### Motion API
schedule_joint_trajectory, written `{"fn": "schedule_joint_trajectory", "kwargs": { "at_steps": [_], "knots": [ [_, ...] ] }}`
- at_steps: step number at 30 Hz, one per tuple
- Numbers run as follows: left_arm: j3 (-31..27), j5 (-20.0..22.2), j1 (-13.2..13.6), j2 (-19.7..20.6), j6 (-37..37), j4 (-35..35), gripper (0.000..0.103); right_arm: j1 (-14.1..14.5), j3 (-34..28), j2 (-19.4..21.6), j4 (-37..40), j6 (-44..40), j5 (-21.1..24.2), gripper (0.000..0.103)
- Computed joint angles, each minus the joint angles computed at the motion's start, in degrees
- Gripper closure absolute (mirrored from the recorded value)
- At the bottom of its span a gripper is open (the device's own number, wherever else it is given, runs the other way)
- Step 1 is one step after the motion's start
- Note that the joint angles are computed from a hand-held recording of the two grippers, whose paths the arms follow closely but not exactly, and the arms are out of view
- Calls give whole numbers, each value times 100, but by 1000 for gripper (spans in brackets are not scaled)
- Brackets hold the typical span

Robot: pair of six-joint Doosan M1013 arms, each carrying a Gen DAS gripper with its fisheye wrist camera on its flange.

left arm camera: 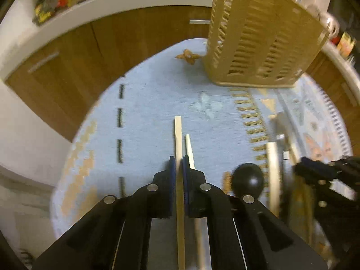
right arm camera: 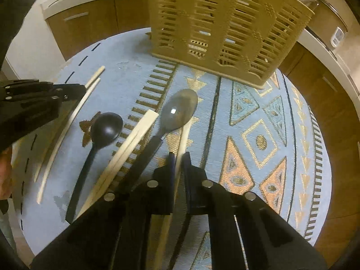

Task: Organize utensils
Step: 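Lower the left tool onto a wooden chopstick while the right tool grasps another chopstick, then lift both held wooden chopsticks up toward the tan basket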

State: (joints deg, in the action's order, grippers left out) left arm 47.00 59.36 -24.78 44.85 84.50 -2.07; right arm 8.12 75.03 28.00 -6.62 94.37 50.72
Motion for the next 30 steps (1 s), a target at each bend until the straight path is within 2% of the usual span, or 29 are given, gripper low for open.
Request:
{"fn": "schedule_joint_trajectory", "kwargs": {
  "at_steps": [3, 12, 18, 20, 26, 30],
  "knots": [
    [156, -50, 130, -93, 178, -725, 99, -148, 115, -98, 312, -33, 5, 99],
    [588, -224, 203, -417, 522, -1651, 99, -516, 522, -427, 425, 204, -84, 99],
    [379, 91, 32, -227, 123, -1046, 99, -496, 502, -361, 220, 265, 93, 99],
    [386, 54, 11, -209, 117, -976, 99, -481, 490, -355, 192, 227, 116, 99],
    [116, 363, -46, -85, 165, -722, 98, -670, 346, -281, 975, -148, 410, 95],
    [-248, 624, -58, 102, 264, -681, 94, -773, 77, -119, 1351, -419, 692, 87]
  ]
}}
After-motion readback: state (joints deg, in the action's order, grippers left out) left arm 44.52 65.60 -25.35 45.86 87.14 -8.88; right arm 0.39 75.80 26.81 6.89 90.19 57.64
